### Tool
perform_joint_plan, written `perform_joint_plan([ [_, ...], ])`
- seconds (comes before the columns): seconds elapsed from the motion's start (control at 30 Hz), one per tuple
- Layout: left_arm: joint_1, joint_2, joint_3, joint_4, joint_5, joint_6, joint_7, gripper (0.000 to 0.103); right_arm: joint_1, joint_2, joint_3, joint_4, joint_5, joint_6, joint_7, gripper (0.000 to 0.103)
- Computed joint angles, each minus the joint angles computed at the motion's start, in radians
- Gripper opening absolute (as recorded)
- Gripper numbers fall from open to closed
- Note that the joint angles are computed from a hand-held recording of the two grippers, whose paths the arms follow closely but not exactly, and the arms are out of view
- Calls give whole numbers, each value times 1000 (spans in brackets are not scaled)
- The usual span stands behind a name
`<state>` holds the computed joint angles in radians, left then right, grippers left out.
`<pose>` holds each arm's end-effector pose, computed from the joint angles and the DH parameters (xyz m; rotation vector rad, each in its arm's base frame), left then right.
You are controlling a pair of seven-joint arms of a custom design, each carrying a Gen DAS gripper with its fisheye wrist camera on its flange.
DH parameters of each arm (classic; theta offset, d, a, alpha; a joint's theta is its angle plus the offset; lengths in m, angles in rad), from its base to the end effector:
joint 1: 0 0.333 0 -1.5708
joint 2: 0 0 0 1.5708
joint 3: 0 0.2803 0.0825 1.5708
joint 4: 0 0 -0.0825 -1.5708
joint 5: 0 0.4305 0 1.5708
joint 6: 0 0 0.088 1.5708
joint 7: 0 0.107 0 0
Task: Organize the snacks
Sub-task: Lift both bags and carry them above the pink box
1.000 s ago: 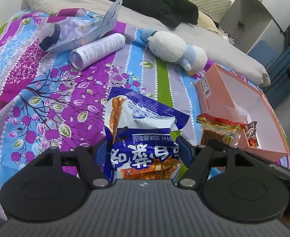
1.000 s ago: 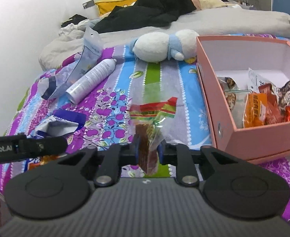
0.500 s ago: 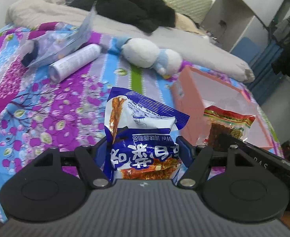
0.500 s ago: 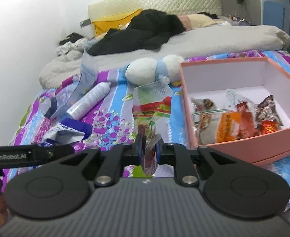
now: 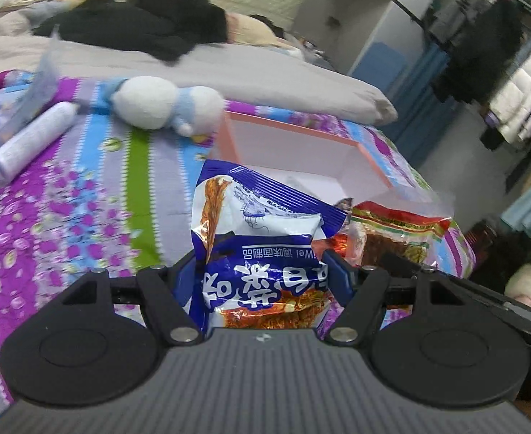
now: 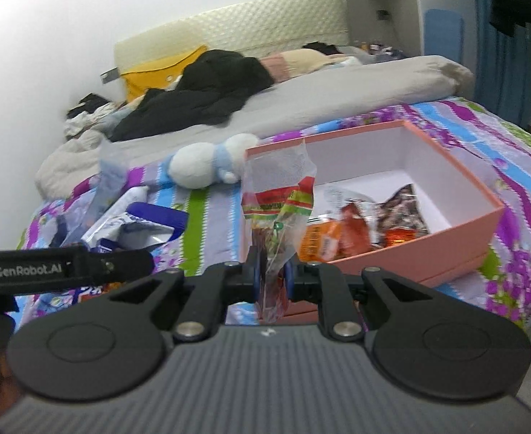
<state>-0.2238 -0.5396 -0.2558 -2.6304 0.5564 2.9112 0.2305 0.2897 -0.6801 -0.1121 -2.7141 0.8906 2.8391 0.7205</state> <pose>0.4101 -0.2477 0.4448 -2.0957 1.4705 -1.0831 0.4406 0.0404 0.4517 -1.7636 1.3478 -0.4194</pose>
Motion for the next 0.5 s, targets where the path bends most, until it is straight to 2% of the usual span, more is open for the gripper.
perform_joint_plan([
  [0.17, 5, 132, 14, 121, 4, 16, 59, 74, -3, 68, -21, 59, 14, 15, -8, 16],
  [0.4, 7, 332, 56, 312, -40, 22, 186, 74, 2, 252, -44, 228, 88, 3, -78, 16],
  [0.5, 18, 428, 57, 411, -52, 7, 231, 74, -6, 345, -42, 317, 147, -9, -123, 16],
])
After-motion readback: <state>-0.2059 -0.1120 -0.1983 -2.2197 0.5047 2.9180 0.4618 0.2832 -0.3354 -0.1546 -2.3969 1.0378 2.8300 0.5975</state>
